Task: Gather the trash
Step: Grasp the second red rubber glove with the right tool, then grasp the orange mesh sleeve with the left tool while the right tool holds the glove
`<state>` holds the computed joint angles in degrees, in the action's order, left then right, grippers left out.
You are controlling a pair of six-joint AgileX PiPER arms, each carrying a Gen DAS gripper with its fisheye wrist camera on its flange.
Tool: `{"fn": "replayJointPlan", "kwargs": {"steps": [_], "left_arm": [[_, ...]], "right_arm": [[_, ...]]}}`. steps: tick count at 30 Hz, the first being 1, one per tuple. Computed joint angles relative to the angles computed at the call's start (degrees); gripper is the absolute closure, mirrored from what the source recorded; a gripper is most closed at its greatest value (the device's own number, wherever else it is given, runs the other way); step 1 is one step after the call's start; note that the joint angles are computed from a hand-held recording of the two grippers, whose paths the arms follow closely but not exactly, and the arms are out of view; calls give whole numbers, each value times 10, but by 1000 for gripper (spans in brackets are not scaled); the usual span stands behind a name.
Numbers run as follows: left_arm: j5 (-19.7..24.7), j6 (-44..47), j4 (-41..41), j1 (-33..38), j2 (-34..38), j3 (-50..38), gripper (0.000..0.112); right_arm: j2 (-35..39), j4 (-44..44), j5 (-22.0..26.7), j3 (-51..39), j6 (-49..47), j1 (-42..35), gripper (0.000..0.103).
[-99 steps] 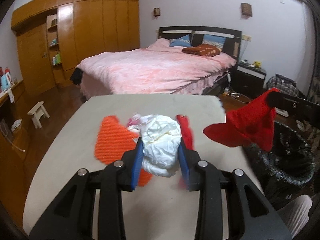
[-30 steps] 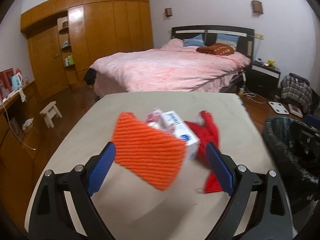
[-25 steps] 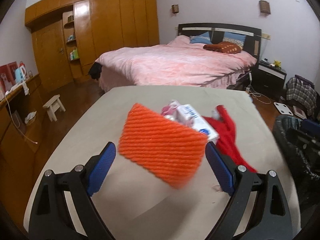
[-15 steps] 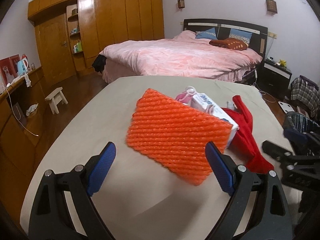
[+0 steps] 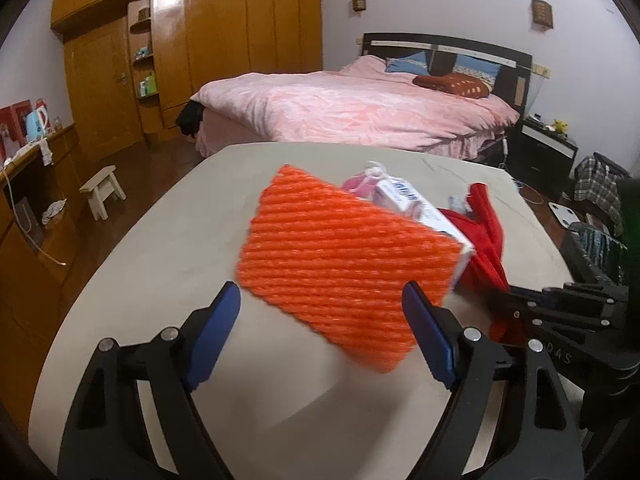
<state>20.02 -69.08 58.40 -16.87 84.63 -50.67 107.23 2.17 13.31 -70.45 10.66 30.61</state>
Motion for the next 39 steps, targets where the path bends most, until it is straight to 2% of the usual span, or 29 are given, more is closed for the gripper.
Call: {"fn": "replayJointPlan", "kwargs": {"steps": [5, 10, 16, 20, 22, 24, 26, 27, 33, 39], "left_arm": [[4, -7, 5, -23, 20, -13, 32], [13, -21, 11, -46, 44, -30, 32], [56, -3, -4, -71, 91, -71, 32], [65, 12, -24, -67, 98, -82, 48], [50, 7, -26, -59, 89, -71, 58], [44, 0, -24, -53, 77, -61, 74], [43, -11, -13, -50, 65, -50, 79], [43, -20, -4, -49, 56, -42, 87], [49, -44, 11, -46, 10, -13, 92], [59, -48, 4, -58, -22, 10, 94]], "right_arm": [[-50, 12, -26, 39, -5, -13, 94], [-67, 18, -22, 45, -14, -34, 94], [-60, 55, -25, 44, -49, -46, 94], [-61, 93, -27, 45, -85, -42, 94], [-64, 115, -28, 47, -108, -40, 94], [-68, 136, -29, 49, -131, -38, 94], [-73, 166, -29, 51, -160, -36, 94], [-76, 187, -29, 51, -180, -36, 94], [-95, 250, -29, 58, -243, -30, 94], [-107, 251, -32, 71, -242, -21, 94]]}}
